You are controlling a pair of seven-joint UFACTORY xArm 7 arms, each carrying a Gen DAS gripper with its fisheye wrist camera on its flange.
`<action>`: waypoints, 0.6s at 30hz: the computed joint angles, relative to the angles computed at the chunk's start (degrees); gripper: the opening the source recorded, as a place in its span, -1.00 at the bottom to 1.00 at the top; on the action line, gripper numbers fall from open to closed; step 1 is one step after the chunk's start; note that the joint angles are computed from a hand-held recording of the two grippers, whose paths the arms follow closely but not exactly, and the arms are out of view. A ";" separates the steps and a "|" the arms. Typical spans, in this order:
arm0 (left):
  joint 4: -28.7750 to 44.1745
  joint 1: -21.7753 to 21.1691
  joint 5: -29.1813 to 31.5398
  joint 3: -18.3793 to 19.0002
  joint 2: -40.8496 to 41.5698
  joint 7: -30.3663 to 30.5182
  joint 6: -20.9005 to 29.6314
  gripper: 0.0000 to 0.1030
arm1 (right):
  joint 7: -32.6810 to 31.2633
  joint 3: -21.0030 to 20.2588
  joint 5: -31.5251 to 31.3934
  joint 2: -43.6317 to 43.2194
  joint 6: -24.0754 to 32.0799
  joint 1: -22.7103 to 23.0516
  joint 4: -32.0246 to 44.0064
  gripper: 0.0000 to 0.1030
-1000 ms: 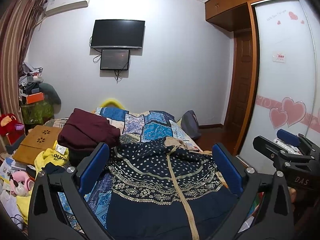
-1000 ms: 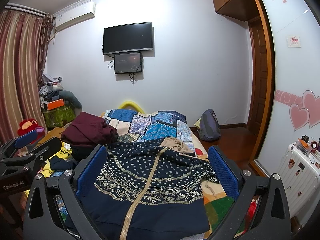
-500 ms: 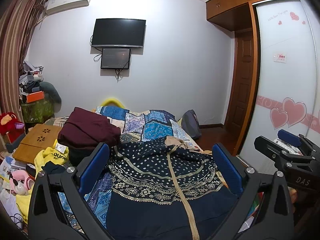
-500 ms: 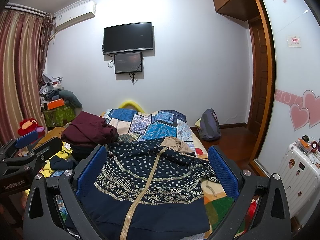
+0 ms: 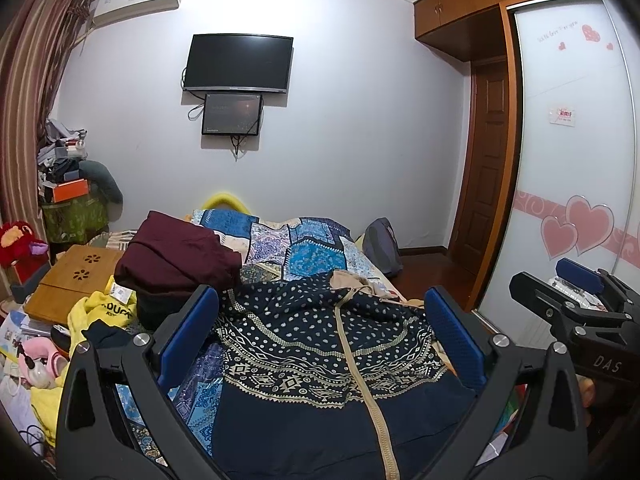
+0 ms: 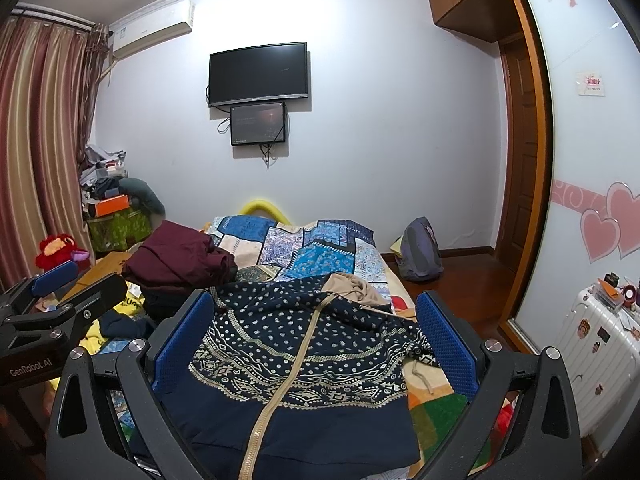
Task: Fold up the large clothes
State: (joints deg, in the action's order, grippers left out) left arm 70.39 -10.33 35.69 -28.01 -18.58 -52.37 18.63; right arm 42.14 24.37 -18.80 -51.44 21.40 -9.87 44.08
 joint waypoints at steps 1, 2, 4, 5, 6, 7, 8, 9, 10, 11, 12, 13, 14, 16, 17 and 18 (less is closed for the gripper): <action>0.12 0.01 0.01 0.03 0.20 0.02 0.01 1.00 | 0.07 0.05 0.00 -0.04 -0.02 0.04 -0.11 0.95; 0.09 -0.06 -0.01 0.12 0.25 0.04 -0.02 1.00 | 0.13 0.11 -0.02 -0.06 0.00 0.04 -0.13 0.95; 0.17 -0.12 0.08 0.21 0.44 0.04 0.03 1.00 | 0.19 0.17 -0.10 0.04 0.04 -0.01 -0.22 0.95; 0.19 -0.14 0.15 0.23 0.53 -0.02 0.06 1.00 | 0.16 0.28 -0.18 0.29 0.19 -0.11 0.03 0.95; 0.36 -0.16 0.23 0.22 0.72 -0.06 0.16 1.00 | 0.19 0.32 -0.28 0.34 0.25 -0.18 0.01 0.95; 0.66 -0.23 0.27 0.26 1.05 -0.02 0.34 1.00 | 0.15 0.30 -0.38 0.48 0.31 -0.24 0.05 0.95; 0.66 -0.29 0.41 0.34 1.22 -0.16 0.36 1.00 | -0.14 0.08 -0.46 0.96 0.40 -0.21 0.46 0.95; 0.70 -0.44 0.46 0.51 1.43 -0.15 0.39 1.00 | -0.15 0.07 -0.61 1.13 0.28 -0.33 0.46 0.95; 1.02 -0.52 0.65 0.58 1.85 -0.10 0.53 1.00 | -0.21 0.11 -0.77 1.46 0.31 -0.53 0.74 0.95; 1.21 -0.54 1.04 0.72 2.22 -0.10 0.59 1.00 | -0.33 0.16 -1.05 1.89 0.29 -0.85 1.02 0.95; 1.48 -0.50 1.51 0.84 2.61 -0.23 0.82 1.00 | -0.46 0.26 -1.44 2.41 0.17 -1.32 1.33 0.95; 1.79 -0.57 1.90 1.05 3.08 -0.36 0.89 1.00 | -0.56 0.29 -1.80 2.98 -0.05 -1.74 1.62 0.95; 1.96 -0.75 2.07 1.61 3.62 -0.24 0.63 1.00 | -0.62 0.39 -2.22 3.68 -0.39 -2.30 1.94 0.95; 2.62 -0.40 3.61 2.14 4.79 -1.19 0.78 1.00 | -0.89 0.48 -3.01 5.93 -0.94 -3.39 2.97 0.95; 3.26 0.03 5.04 2.31 5.67 -2.04 1.23 1.00 | -0.96 0.51 -3.35 6.83 -1.05 -3.67 3.39 0.95; 3.98 -0.05 6.04 2.78 6.68 -2.35 1.70 1.00 | -1.02 0.51 -3.68 7.77 -1.14 -3.91 3.77 0.95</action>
